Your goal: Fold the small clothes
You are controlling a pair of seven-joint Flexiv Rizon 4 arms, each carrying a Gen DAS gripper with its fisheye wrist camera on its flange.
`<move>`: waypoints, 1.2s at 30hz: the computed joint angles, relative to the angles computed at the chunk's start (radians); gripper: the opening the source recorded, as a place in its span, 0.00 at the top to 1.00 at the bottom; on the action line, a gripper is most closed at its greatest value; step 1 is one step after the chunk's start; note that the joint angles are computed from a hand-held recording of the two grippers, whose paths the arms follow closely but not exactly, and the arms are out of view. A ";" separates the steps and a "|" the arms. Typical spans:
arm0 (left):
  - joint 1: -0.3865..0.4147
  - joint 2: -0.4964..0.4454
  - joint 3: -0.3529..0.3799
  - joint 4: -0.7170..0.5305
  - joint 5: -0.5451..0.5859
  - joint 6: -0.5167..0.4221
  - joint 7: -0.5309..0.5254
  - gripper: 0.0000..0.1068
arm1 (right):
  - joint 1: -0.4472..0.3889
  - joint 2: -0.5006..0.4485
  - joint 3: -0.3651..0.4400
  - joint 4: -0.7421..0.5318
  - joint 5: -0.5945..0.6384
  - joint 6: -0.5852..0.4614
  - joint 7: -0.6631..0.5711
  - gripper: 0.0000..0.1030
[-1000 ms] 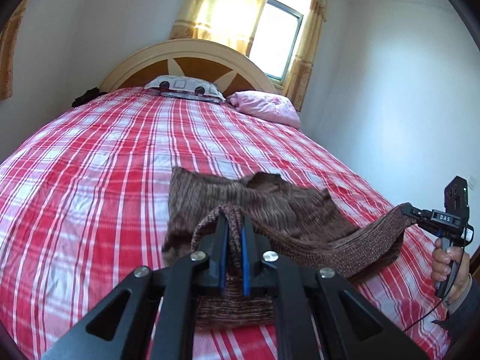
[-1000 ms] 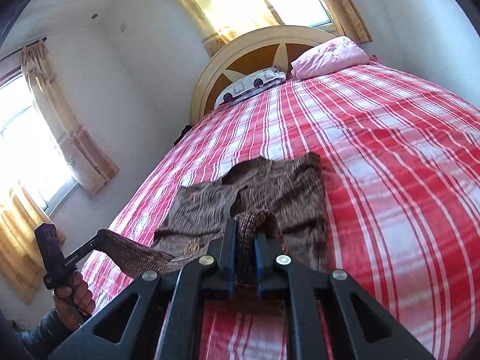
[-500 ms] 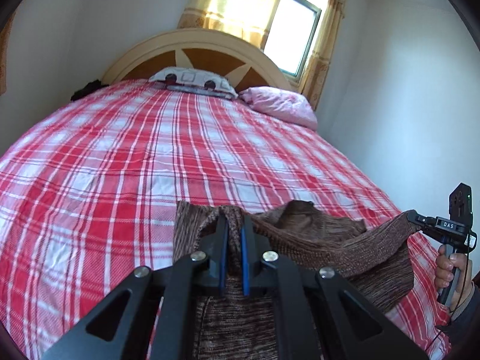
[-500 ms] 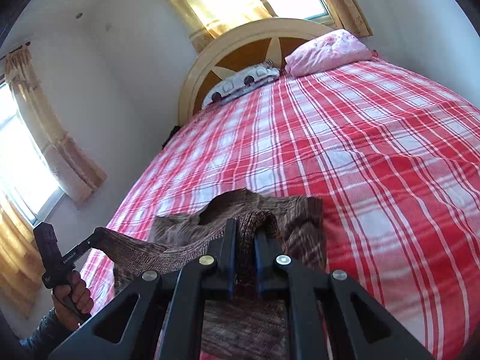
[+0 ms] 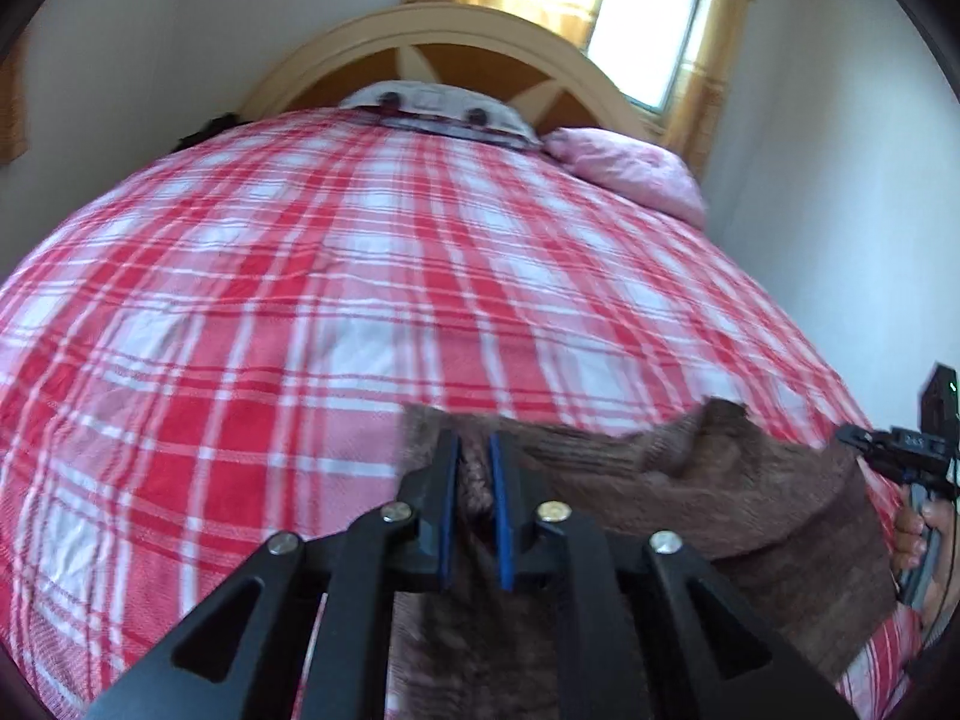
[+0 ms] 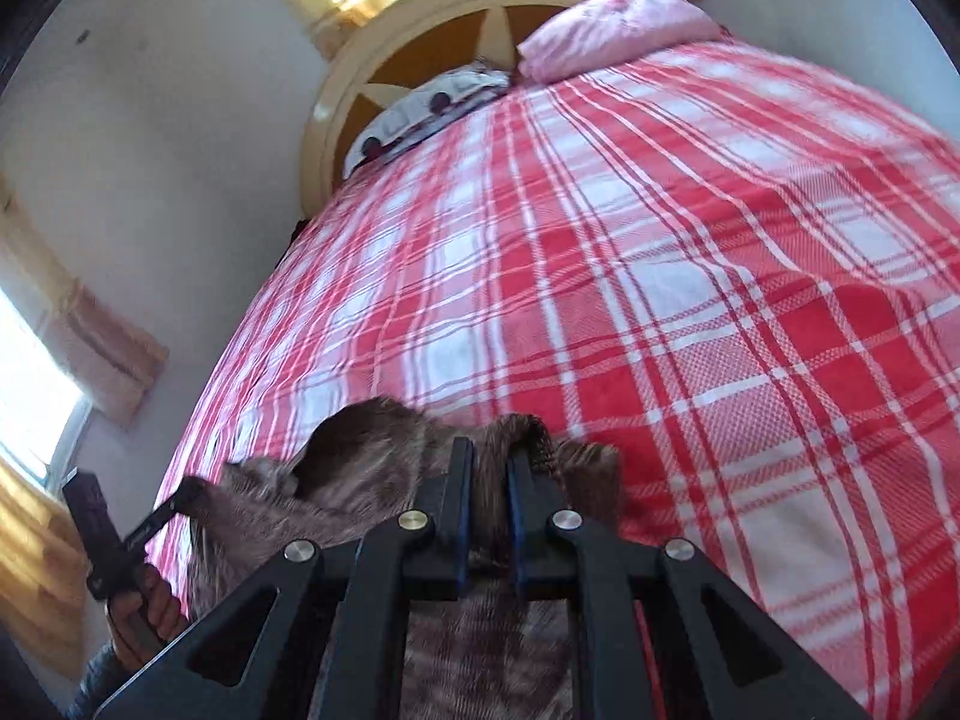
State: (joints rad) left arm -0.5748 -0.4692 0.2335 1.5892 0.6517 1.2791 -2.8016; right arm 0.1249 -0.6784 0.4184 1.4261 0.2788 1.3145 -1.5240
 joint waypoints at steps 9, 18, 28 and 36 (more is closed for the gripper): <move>-0.016 0.067 -0.020 0.054 0.030 -0.010 -0.007 0.54 | 0.029 0.011 -0.082 0.020 -0.061 0.029 0.141 0.39; -0.011 -0.002 -0.180 -0.041 -0.065 -0.212 0.371 0.42 | -0.010 0.098 0.138 0.105 -0.039 -0.182 -0.228 0.39; -0.018 -0.084 -0.085 -0.199 -0.103 -0.376 0.271 0.38 | 0.242 -0.020 -0.167 -0.084 -0.129 -0.141 -0.019 0.39; -0.010 -0.036 -0.098 -0.128 -0.054 -0.351 0.177 0.34 | 0.201 -0.010 -0.195 -0.024 -0.207 0.017 0.139 0.39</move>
